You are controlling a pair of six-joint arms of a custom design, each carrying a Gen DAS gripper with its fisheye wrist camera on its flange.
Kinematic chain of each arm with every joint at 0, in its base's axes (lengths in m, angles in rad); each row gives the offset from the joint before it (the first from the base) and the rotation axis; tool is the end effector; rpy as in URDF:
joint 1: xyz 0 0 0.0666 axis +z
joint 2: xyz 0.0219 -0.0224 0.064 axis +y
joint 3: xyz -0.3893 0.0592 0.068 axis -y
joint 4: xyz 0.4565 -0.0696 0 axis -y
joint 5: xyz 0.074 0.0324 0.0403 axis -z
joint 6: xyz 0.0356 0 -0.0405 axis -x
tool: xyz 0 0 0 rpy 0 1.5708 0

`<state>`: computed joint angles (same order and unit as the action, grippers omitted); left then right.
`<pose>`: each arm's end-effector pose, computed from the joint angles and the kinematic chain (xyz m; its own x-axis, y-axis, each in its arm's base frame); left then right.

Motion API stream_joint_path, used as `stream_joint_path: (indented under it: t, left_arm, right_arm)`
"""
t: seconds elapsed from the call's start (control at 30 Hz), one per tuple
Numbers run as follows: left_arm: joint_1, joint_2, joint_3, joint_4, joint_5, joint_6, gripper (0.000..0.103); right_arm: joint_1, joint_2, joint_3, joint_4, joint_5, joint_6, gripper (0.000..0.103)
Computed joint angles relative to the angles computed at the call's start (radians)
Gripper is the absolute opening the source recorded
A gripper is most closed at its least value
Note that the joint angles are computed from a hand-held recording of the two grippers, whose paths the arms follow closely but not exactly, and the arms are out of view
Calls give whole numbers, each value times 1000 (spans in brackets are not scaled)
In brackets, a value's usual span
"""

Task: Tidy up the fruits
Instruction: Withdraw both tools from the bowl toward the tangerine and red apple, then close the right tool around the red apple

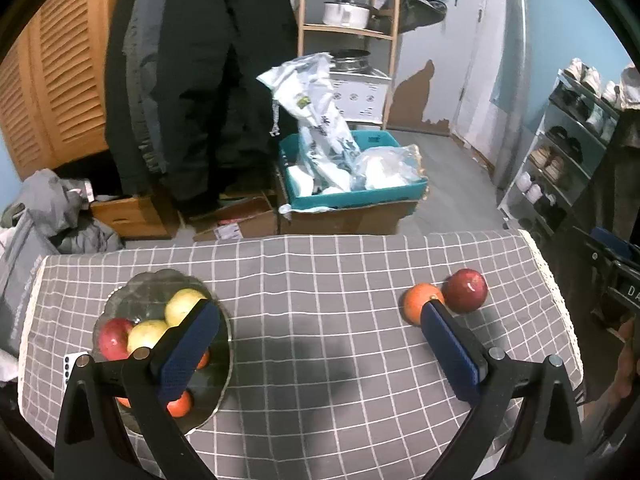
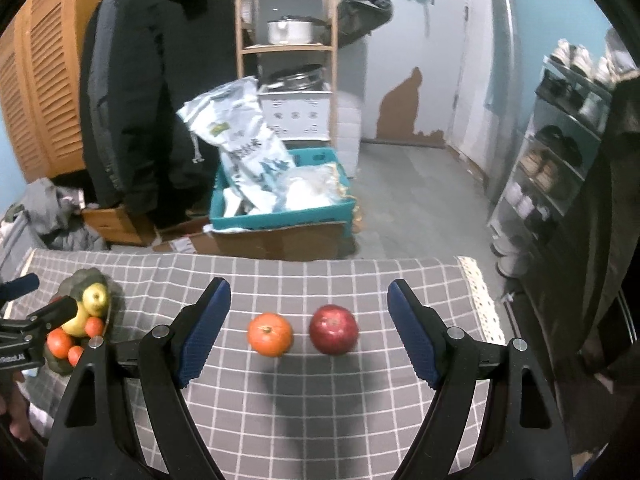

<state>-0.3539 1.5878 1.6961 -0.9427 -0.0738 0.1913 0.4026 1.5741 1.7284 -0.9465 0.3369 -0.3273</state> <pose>0.5858 -0.2141 0.4868 -0.7392 0.0709 -0.6698 0.1616 0.9841 -0.0741 0.5731 0.2308 0.5131 -0.6704 0.0443 -0.7407 0.0627 0.9980 0.0029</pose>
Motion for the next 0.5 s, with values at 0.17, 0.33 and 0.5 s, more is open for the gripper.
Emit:
stream_joint_path:
  t: [0.17,0.33,0.5]
  left_arm:
    - [-18,24,24,-6,7,-2,102]
    - [-32,55,48,-17,16,-2,102]
    - [-39,94,80,-33,25,-3,102]
  right_arm:
    - [-23,-22,-32,-1,-1,-16,80]
    - [-43,-19,-46,-10,-23,-33,80]
    - [-57,0,-48,-27,-53,-39,80]
